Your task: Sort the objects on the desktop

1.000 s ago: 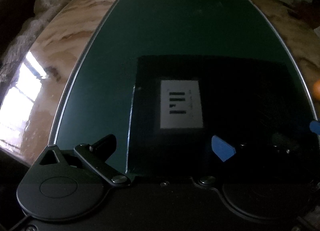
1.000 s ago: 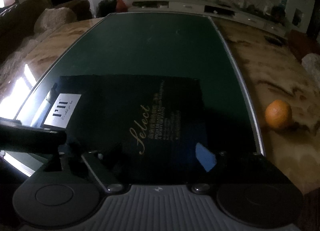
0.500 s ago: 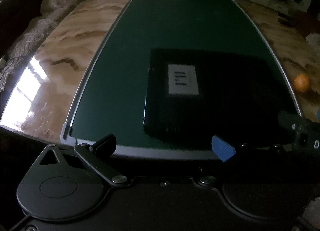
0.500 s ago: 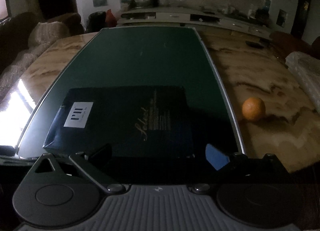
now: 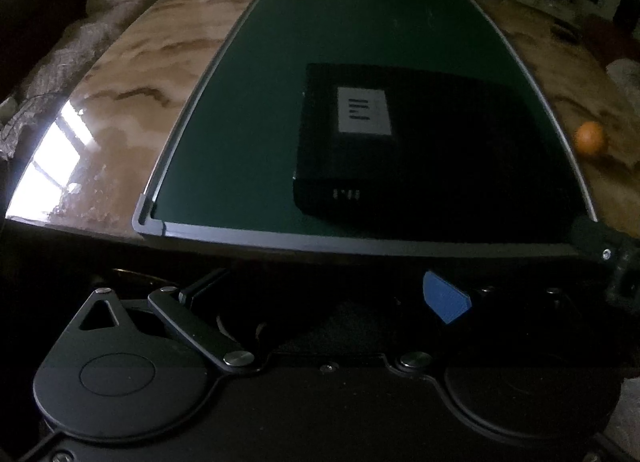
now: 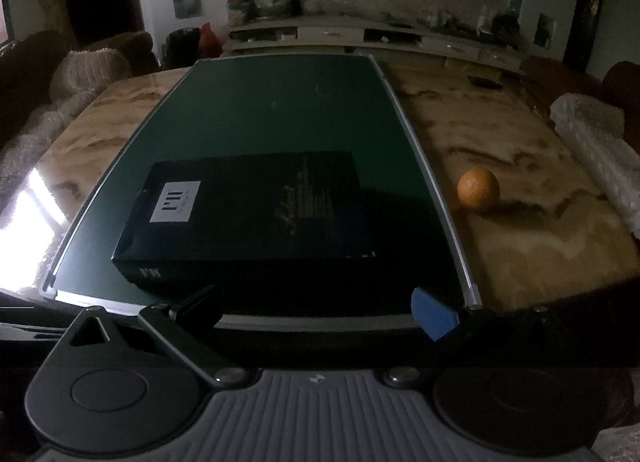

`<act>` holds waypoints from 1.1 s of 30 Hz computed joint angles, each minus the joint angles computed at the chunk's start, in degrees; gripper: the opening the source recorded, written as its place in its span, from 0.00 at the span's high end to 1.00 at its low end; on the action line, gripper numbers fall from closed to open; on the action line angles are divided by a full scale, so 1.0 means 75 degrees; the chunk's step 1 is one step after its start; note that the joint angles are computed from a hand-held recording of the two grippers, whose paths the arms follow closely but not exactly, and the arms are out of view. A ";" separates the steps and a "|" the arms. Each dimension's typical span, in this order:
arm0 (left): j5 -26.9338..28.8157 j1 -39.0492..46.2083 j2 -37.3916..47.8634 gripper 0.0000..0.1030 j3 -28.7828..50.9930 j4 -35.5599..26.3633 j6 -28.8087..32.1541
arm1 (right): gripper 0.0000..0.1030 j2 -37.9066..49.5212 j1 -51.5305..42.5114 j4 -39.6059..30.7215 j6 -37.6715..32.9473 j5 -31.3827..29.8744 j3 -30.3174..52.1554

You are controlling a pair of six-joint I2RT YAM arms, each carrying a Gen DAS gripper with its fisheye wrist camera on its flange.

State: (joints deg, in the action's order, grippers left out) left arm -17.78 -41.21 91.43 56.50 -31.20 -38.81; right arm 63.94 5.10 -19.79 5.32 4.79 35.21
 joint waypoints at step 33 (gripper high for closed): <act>0.0027 -0.0445 -0.0048 0.00 0.0144 -0.0247 -0.0174 | 0.00 -0.0548 0.0328 -0.0451 0.0139 0.0078 -0.0095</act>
State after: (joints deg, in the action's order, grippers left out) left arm -17.58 -44.55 91.07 57.58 -33.05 -40.11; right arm 59.83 7.56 -23.17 6.36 5.37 34.49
